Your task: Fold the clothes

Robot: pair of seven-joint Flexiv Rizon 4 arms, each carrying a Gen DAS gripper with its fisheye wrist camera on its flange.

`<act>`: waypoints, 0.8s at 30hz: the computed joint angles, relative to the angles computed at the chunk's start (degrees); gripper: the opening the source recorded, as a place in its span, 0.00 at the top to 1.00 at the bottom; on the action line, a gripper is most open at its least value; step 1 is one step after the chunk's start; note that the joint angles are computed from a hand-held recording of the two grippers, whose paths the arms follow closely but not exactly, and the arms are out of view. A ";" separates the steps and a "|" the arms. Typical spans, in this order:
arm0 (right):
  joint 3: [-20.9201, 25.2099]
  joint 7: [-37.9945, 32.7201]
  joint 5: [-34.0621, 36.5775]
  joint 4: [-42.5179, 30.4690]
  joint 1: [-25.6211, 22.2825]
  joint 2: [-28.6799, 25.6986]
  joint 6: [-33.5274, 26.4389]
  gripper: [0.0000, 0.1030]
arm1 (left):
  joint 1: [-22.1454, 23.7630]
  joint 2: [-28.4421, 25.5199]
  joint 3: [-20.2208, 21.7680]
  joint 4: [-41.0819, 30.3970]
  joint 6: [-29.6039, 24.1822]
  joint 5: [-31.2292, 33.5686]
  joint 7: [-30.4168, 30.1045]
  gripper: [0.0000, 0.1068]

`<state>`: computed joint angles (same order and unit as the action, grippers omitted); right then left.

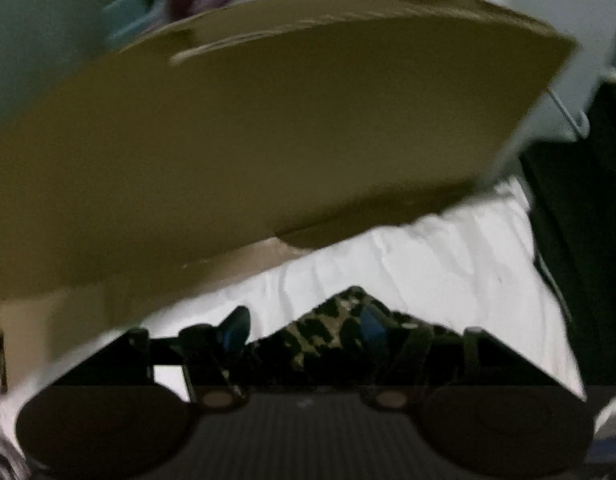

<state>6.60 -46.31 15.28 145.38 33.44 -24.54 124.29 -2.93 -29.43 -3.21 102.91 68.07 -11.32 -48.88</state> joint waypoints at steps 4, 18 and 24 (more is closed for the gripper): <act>0.05 -0.41 -0.62 -0.12 0.19 0.09 -1.07 0.79 | 0.37 -0.45 -0.68 0.03 -0.55 1.72 5.08 0.40; -4.03 -1.39 -3.45 -0.03 4.06 2.15 -12.11 0.77 | -2.33 -3.61 0.92 -0.92 -0.48 5.76 11.63 0.28; -2.14 -0.23 -5.63 0.36 1.20 1.72 -11.27 0.79 | -0.43 -3.06 -1.36 -0.33 -2.21 4.88 16.07 0.48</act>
